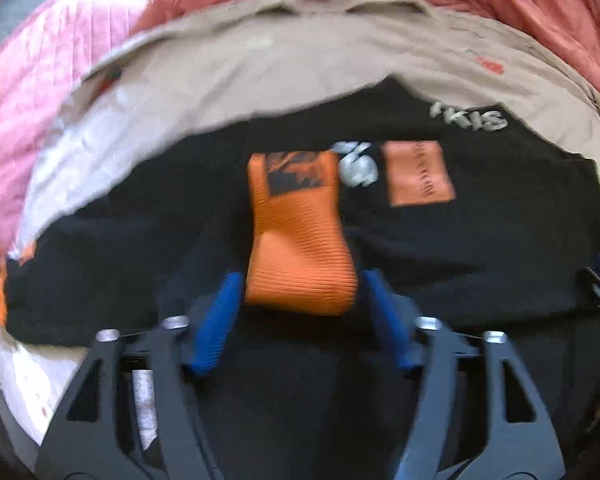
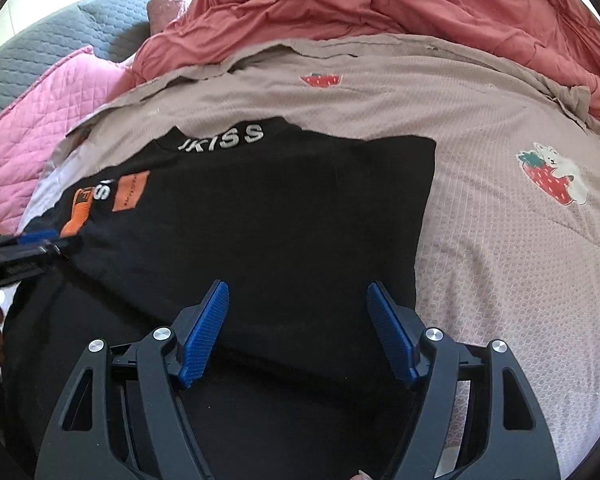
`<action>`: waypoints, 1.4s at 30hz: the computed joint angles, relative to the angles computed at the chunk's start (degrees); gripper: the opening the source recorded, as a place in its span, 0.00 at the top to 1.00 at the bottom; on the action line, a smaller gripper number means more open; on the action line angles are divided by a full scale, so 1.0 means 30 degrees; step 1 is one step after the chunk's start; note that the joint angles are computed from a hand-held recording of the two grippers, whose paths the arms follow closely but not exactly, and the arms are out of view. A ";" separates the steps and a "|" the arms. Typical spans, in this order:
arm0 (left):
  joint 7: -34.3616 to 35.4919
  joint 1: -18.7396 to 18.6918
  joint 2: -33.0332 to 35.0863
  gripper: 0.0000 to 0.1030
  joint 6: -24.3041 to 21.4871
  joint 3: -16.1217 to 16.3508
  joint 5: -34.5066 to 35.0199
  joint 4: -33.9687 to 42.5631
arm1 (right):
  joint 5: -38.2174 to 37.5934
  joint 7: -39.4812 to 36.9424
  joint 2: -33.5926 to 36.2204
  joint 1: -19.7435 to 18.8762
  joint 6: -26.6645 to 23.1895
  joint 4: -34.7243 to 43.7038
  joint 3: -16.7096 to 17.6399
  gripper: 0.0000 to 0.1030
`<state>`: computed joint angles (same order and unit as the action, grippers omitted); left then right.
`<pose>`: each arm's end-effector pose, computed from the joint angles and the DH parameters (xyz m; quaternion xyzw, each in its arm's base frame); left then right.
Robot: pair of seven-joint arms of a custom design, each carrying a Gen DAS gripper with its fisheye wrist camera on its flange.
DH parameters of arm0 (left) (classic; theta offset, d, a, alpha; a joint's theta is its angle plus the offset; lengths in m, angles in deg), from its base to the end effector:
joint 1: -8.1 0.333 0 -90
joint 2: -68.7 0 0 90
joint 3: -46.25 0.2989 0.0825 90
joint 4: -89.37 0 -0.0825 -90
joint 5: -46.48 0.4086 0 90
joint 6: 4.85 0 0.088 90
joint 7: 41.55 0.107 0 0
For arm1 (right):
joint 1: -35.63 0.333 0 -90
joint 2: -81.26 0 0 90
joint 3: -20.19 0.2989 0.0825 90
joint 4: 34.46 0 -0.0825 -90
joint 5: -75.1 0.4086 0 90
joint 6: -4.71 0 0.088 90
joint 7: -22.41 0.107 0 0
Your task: Fold small clothes
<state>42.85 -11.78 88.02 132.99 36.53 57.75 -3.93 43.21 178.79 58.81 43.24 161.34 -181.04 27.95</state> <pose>0.6248 -0.3382 0.4505 -0.4914 0.8407 -0.1710 0.1497 0.4532 0.1458 0.4293 -0.5088 0.7957 -0.2182 0.2459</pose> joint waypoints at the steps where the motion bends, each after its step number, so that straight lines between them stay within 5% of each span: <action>1: 0.0061 0.0076 -0.0062 0.28 0.0380 0.0027 -0.0002 -0.0223 | 0.0000 0.0001 0.0024 0.0000 0.0012 -0.0017 0.0005 0.31; 7: 0.0371 0.0181 -0.0501 0.27 0.0690 -0.0008 0.0020 -0.0543 | 0.0427 -0.0134 -0.0112 0.0047 0.0317 -0.0178 -0.0163 0.30; 10: 0.0607 0.0328 -0.0959 0.27 0.0880 -0.0159 -0.0390 -0.0903 | 0.0775 0.0108 -0.0370 0.0018 0.1067 -0.0434 -0.0212 0.17; 17: 0.1180 0.0623 -0.2165 0.16 0.1375 -0.0426 -0.1089 -0.1985 | 0.0194 0.0732 -0.0673 -0.0248 0.0067 -0.0064 0.0508 0.07; 32: 0.2197 0.1823 -0.4344 0.09 0.2298 -0.0626 -0.3449 -0.3902 | -0.2207 0.3326 -0.2060 0.0002 -0.1028 0.0503 0.1919 0.05; 42: 0.2240 0.2599 -0.4953 0.09 0.3269 -0.0387 -0.3718 -0.4606 | -0.2540 0.3024 -0.1576 0.1423 -0.3081 0.2076 0.2389 0.05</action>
